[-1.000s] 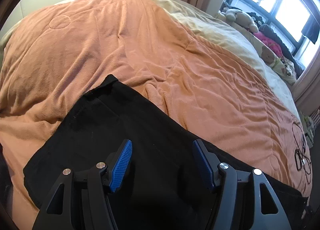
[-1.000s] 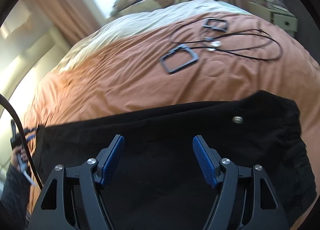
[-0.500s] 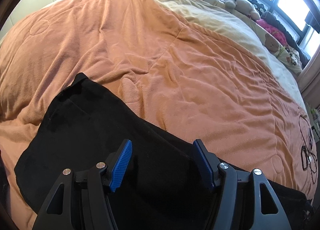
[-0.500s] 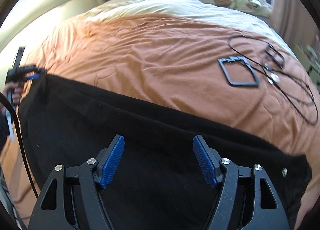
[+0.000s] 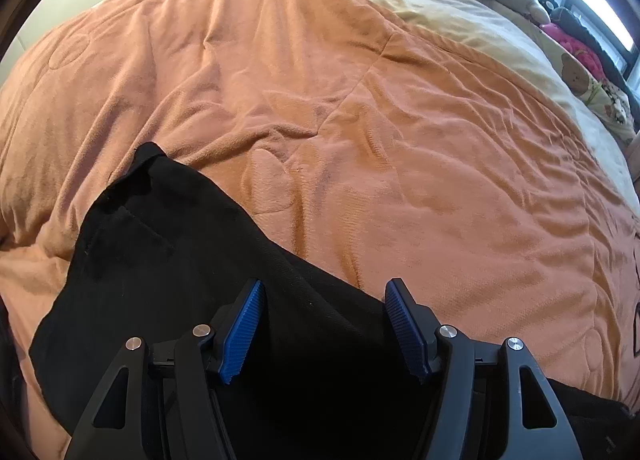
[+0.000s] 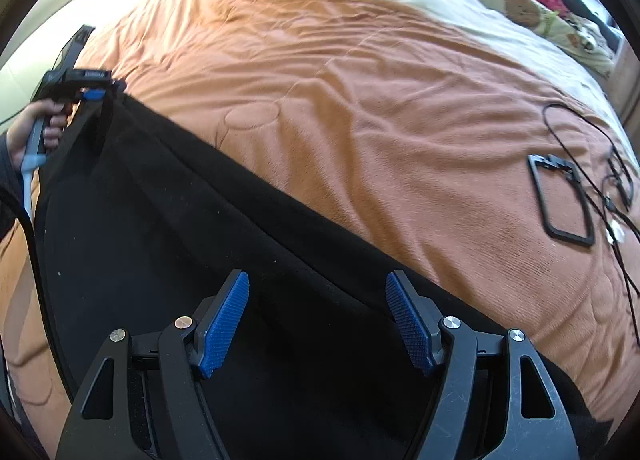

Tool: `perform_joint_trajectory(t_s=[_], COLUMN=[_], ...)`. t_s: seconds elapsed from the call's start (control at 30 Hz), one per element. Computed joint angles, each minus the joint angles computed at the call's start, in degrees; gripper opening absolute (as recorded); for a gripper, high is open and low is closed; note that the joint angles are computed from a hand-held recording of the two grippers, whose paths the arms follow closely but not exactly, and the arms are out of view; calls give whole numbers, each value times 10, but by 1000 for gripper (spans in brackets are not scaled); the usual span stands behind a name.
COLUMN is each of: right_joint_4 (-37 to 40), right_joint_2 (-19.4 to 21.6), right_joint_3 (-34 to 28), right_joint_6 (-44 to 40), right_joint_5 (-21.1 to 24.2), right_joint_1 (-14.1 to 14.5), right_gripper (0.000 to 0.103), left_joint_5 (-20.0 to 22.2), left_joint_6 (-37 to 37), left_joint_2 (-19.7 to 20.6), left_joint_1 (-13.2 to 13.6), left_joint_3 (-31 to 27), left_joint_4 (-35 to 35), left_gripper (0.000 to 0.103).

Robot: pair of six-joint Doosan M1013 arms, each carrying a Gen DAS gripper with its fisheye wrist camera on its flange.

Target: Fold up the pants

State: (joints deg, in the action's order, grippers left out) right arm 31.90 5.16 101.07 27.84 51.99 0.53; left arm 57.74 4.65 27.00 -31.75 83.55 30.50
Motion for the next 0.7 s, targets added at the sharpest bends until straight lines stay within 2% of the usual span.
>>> perform_joint_trajectory(t_s=[0.07, 0.13, 0.17, 0.2, 0.23, 0.27, 0.3, 0.4, 0.7], right_joint_4=[-6, -17, -23, -29, -36, -42, -45, -31, -13], right_joint_2=[8, 13, 13, 14, 15, 14, 13, 2, -16], right_joint_3=[-9, -13, -16, -17, -18, -18, -16, -9, 12], right_joint_6=[-2, 1, 3, 7, 11, 11, 10, -2, 26], right_joint_5=[21, 29, 35, 37, 37, 36, 30, 14, -81], right_joint_1=[0, 5, 4, 5, 7, 8, 10, 6, 23], right_gripper=[69, 57, 44, 31, 24, 12, 6, 0, 0], left_joint_5=[-3, -8, -12, -16, -16, -8, -9, -23, -32], left_joint_6=[-2, -7, -9, -11, -12, -13, -14, -32, -82], left_joint_2=[0, -3, -4, -6, -6, -6, -8, -16, -22], left_joint_1=[2, 4, 5, 5, 4, 3, 3, 4, 2], left_joint_3=[2, 6, 9, 10, 11, 10, 11, 22, 28], left_joint_4=[-4, -9, -10, -10, -9, -6, -4, 1, 34], left_gripper=[56, 39, 35, 26, 14, 11, 8, 3, 2])
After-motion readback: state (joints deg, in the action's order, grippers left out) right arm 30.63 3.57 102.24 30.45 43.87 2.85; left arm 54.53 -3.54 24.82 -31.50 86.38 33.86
